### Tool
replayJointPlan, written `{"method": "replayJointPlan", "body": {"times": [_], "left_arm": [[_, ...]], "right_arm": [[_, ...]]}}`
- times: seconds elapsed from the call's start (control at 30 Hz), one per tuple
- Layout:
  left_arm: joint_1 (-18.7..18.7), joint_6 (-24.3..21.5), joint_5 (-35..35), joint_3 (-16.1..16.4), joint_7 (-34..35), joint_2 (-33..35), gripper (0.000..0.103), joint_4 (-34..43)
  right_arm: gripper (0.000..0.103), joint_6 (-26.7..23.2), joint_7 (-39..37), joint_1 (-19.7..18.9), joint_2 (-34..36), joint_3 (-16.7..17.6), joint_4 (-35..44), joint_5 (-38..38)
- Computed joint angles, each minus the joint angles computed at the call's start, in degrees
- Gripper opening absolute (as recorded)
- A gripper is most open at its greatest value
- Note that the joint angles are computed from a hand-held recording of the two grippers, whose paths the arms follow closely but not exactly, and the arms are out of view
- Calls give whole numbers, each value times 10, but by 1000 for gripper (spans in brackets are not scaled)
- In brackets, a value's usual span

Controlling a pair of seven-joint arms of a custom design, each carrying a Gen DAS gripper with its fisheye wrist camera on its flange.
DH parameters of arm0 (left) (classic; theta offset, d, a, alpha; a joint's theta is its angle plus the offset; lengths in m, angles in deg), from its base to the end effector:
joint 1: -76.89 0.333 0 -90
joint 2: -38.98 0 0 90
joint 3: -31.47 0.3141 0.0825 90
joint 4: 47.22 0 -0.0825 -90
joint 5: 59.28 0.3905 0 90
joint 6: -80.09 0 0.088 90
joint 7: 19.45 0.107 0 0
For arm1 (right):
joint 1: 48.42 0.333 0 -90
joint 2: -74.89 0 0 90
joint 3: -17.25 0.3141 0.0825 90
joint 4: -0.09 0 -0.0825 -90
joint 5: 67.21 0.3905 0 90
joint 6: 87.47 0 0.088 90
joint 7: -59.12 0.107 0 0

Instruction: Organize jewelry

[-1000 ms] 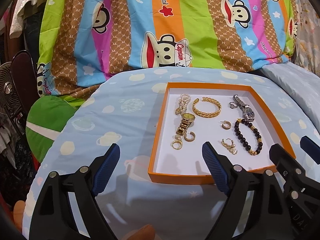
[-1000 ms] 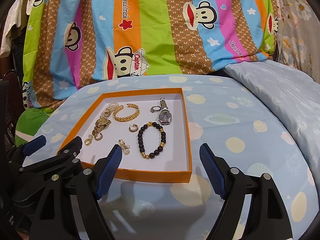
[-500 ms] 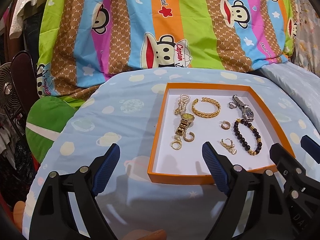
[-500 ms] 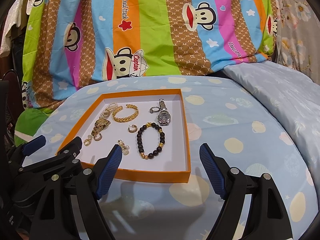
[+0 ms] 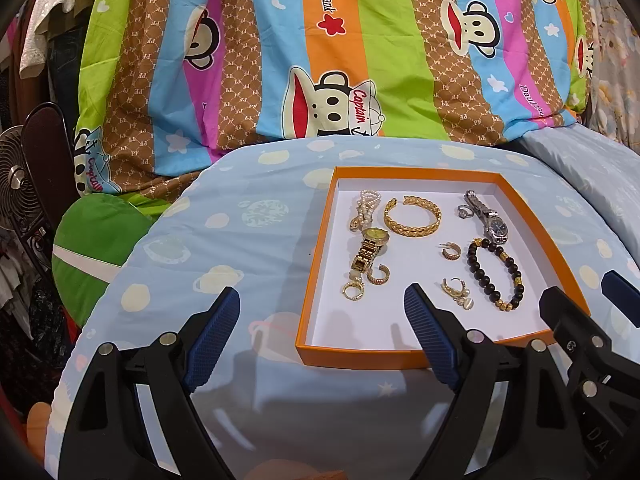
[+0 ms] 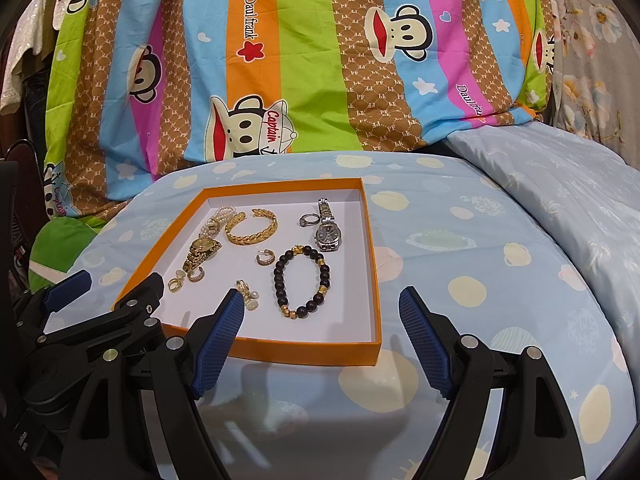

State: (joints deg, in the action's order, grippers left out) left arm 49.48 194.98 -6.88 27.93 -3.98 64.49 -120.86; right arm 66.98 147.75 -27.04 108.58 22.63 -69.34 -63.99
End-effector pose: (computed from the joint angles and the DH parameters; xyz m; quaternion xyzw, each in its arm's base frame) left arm 0.6517 -0.3237 0.5435 -0.7731 0.4672 -0.1778 0.3903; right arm 0.7075 0.3287 0.5433 -0.7530 0.4932 -0.1963 0.3889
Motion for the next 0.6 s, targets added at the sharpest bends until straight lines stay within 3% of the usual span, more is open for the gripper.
{"method": "replayJointPlan", "body": {"times": [0.27,0.6], "left_arm": [[-4,-15,2,2,-6,2,89,5],[-4,-21,4,-1,-5,4,89,8]], "right_arm": [[78,2,-3,-1,1,0,1,1],[78,2,3,3,-3,-4,-2,-4]]}}
